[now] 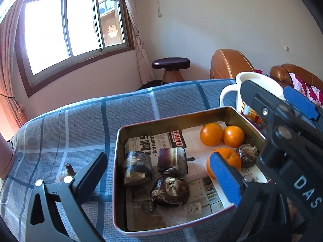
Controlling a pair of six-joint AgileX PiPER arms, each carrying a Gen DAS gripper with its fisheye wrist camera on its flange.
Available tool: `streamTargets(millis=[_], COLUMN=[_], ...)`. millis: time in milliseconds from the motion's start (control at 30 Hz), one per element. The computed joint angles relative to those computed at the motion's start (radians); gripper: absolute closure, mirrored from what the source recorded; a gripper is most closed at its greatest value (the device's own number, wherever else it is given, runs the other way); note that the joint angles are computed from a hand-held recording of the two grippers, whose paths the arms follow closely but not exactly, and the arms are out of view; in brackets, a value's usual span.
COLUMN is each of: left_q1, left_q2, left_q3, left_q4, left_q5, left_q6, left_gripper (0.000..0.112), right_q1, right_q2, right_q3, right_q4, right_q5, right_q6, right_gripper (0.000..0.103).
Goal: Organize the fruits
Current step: 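Move both open tools back toward the purple fig and tan fruit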
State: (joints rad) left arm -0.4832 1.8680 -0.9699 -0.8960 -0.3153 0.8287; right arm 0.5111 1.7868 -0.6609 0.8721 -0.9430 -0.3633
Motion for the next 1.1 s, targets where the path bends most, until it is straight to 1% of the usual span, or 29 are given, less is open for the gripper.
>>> streamTargets(millis=[100,167,300,467,533,667,800,900,1100], left_q1=[0.001,0.012,0.033,0.05,0.058,0.039,0.041,0.043,0.055], left_q2=[-0.042,-0.068,-0.1,-0.116,-0.123,-0.14,-0.15,-0.164,-0.199], left_q3=[0.083,0.137,0.213,0.246,0.265,0.311,0.327,0.352,0.393], left_q4=[0.171,0.274,0.385,0.452,0.487,0.453,0.451,0.473,0.487], left_q5=[-0.094,-0.147,-0.233,-0.276,-0.304,-0.367,-0.381,-0.396,-0.385], left_q6=[-0.198,-0.319,-0.462,-0.544,-0.584,-0.583,-0.586,-0.6,-0.59], left_gripper=[0.009,0.009,0.009,0.009,0.009,0.009,0.009,0.009,0.009], right_q1=[0.032,0.046,0.075,0.107,0.13,0.205,0.277,0.283,0.28], right_q2=[-0.003,-0.01,-0.03,-0.061,-0.072,-0.078,-0.066,-0.07,-0.079], right_q3=[0.006,0.013,0.047,0.093,0.118,0.144,0.141,0.14,0.127], right_q4=[0.06,0.081,0.114,0.165,0.181,0.244,0.3,0.32,0.355], right_q5=[-0.038,-0.05,-0.083,-0.104,-0.128,-0.2,-0.261,-0.257,-0.208], right_q6=[-0.037,-0.041,-0.023,0.01,0.031,0.017,-0.019,-0.026,-0.035], right_gripper=[0.015,0.015,0.014,0.013,0.013,0.013,0.013,0.013,0.013])
